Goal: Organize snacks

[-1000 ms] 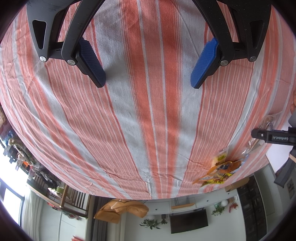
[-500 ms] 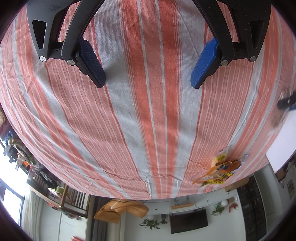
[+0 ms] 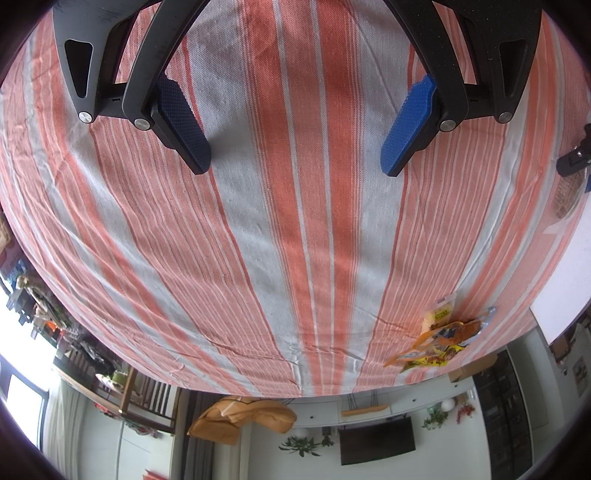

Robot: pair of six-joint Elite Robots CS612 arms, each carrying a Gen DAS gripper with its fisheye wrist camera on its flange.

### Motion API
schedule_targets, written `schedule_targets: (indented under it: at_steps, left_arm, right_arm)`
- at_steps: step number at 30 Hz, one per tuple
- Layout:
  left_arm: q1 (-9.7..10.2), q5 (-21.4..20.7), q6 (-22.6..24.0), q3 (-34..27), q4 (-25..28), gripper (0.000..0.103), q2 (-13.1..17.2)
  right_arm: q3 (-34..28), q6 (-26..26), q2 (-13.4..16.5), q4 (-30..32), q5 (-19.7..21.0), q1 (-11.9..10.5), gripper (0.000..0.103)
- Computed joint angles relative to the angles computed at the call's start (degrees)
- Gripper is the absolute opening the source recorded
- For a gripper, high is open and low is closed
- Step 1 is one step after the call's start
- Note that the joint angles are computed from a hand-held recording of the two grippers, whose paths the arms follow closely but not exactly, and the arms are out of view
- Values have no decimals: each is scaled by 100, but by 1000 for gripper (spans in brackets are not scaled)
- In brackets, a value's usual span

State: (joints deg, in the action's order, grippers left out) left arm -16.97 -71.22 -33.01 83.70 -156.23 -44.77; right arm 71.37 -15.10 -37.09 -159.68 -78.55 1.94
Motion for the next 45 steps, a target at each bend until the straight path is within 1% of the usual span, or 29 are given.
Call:
schedule_targets:
  at_steps: [6, 12, 45]
  left_arm:
    - [-9, 91, 52, 50, -215, 103, 16]
    - [-51, 221, -18, 77, -268, 103, 14]
    - [-47, 215, -10, 71, -276, 103, 20]
  right_arm:
    - [-2, 1, 1, 0, -2, 0, 95]
    - [-3, 4, 2, -3, -9, 1, 95]
    - [-8, 7, 3, 9, -9, 1, 95]
